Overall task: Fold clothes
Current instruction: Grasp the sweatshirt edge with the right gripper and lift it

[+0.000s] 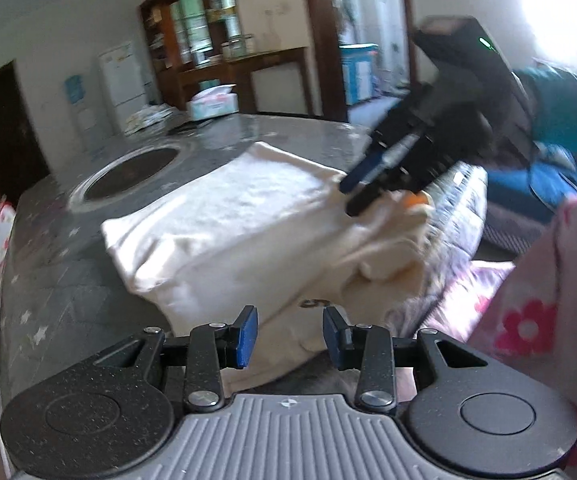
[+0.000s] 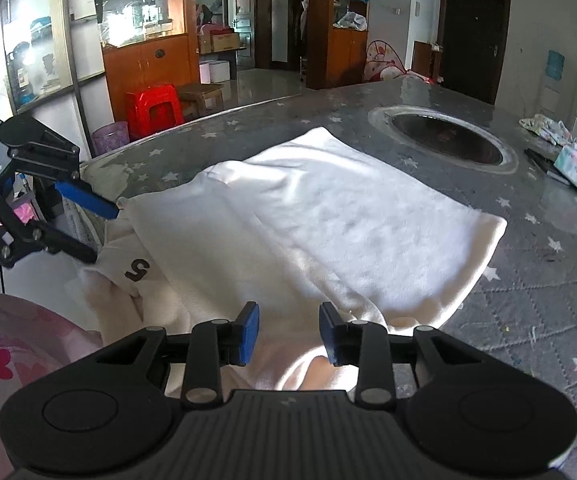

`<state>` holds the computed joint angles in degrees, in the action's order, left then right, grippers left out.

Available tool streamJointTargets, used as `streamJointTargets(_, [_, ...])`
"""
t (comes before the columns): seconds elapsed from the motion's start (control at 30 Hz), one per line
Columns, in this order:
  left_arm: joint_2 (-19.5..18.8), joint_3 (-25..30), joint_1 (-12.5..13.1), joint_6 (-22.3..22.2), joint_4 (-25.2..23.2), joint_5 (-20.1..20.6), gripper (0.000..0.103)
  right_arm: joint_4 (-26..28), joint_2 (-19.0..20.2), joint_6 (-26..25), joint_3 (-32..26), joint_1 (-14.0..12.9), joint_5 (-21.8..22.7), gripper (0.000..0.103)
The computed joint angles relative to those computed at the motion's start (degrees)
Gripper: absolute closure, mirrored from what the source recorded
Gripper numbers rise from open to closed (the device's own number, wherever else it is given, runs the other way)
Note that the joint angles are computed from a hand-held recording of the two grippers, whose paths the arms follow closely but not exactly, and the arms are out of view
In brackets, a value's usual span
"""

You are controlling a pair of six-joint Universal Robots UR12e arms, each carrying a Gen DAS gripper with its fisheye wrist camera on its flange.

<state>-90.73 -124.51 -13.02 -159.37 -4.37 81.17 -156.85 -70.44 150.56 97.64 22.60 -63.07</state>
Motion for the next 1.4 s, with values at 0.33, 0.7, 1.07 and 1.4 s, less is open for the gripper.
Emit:
streamJointTargets(0.33, [0.6, -0.9, -0.2, 5.4, -0.7, 0.0, 0.064, 1.3, -2.1, -5.2, 1.6, 0.2, -0.9, 0.063])
streamJointTargets(0.7, [-3.4, -0.6, -1.1, 5.5, 7.9, 0.3, 0.091, 6.2, -4.1, -15.0, 2.7, 0.7, -1.2, 0.051])
streamJointTargets(1.07, [-6.7, 3.7, 1.8, -10.0, 12.5, -3.6, 0.094, 2.2, -2.8, -16.8, 3.3, 1.2, 2.2, 0.047])
streamJointTargets(1.4, [-4.9, 1.9, 2.3, -5.5, 9.9, -3.4, 0.080, 5.8, -0.7, -6.0, -0.5, 0.6, 3.6, 0.088])
